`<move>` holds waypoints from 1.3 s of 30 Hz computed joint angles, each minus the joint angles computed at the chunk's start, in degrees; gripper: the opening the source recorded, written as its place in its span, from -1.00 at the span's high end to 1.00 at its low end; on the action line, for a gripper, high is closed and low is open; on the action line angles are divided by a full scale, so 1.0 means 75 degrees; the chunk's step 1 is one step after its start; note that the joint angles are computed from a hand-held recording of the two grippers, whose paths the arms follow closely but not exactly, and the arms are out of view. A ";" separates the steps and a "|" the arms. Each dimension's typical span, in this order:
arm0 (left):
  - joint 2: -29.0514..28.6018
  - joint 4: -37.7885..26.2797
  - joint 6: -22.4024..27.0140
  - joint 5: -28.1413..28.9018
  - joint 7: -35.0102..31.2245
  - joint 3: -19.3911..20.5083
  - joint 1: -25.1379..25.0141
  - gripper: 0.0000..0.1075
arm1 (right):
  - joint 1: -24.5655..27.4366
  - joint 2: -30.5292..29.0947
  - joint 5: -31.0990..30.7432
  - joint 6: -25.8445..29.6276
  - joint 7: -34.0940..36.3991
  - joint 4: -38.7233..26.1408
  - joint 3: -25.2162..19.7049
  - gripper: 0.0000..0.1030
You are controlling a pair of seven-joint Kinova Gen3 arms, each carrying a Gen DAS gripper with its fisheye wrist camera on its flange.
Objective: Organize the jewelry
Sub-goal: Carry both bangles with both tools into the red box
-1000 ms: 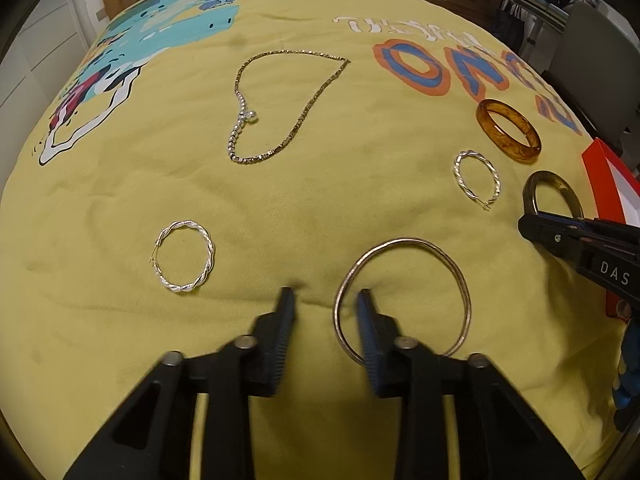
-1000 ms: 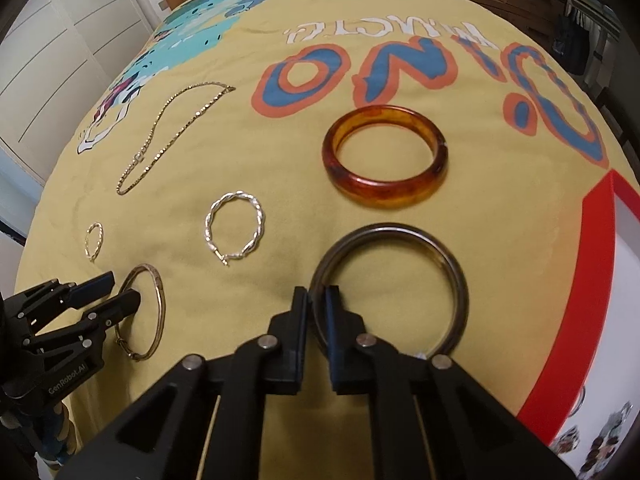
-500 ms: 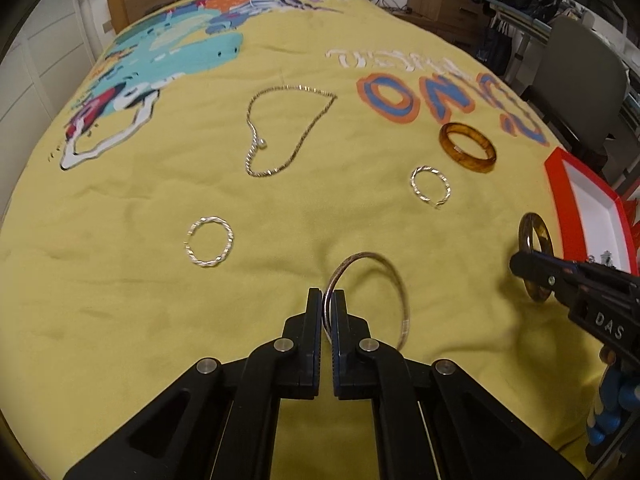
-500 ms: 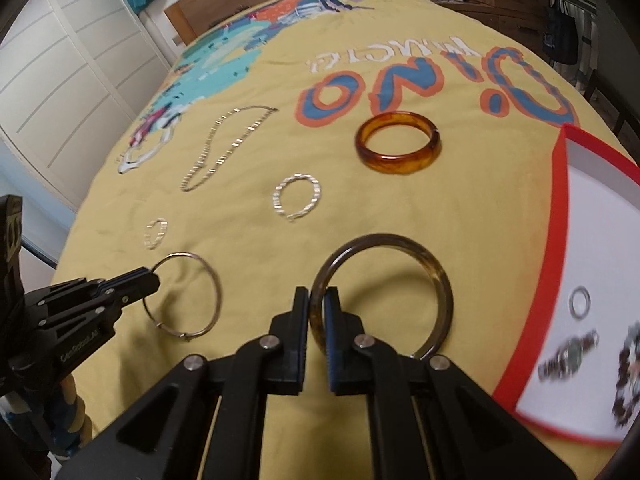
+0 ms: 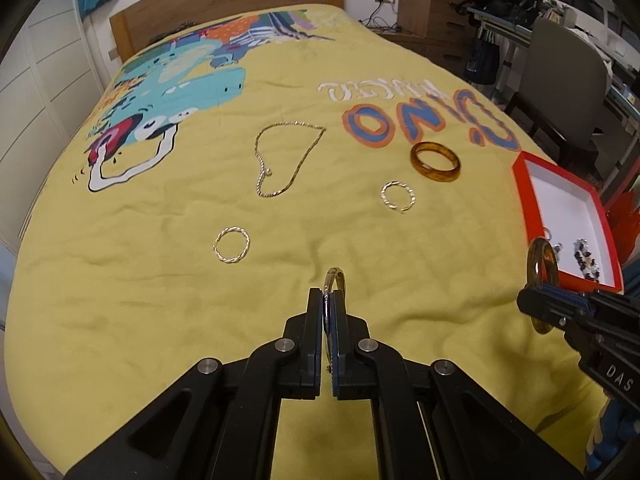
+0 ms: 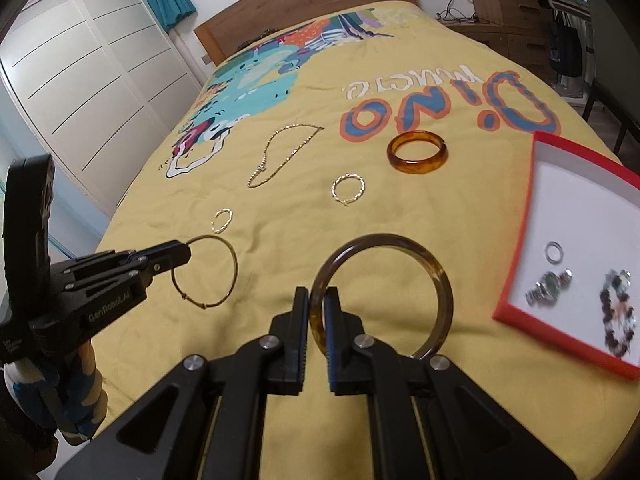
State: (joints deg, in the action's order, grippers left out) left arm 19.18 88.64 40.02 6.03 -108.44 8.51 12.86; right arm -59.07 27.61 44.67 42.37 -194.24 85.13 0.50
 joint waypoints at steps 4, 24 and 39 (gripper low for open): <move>-0.0221 0.0099 -0.0020 0.0042 -0.0015 0.0078 0.0085 0.95 | -0.0287 -0.0225 0.0237 0.0278 -0.0379 0.0209 0.0008 0.87; 0.1259 -0.2553 0.0959 -0.0490 0.0459 0.0578 0.2407 0.95 | 0.1158 -0.2359 0.0842 0.1201 -0.1805 0.3161 -0.1098 0.87; 0.3606 -0.5945 0.2383 -0.0541 0.1231 0.0149 0.3919 0.94 | 0.3367 -0.2564 0.0464 -0.0460 -0.0321 0.4171 -0.1122 0.87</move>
State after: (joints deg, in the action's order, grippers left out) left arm 46.22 44.05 57.89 1.97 -99.21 9.62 42.25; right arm -33.82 8.38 48.15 38.92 -196.65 116.41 -7.92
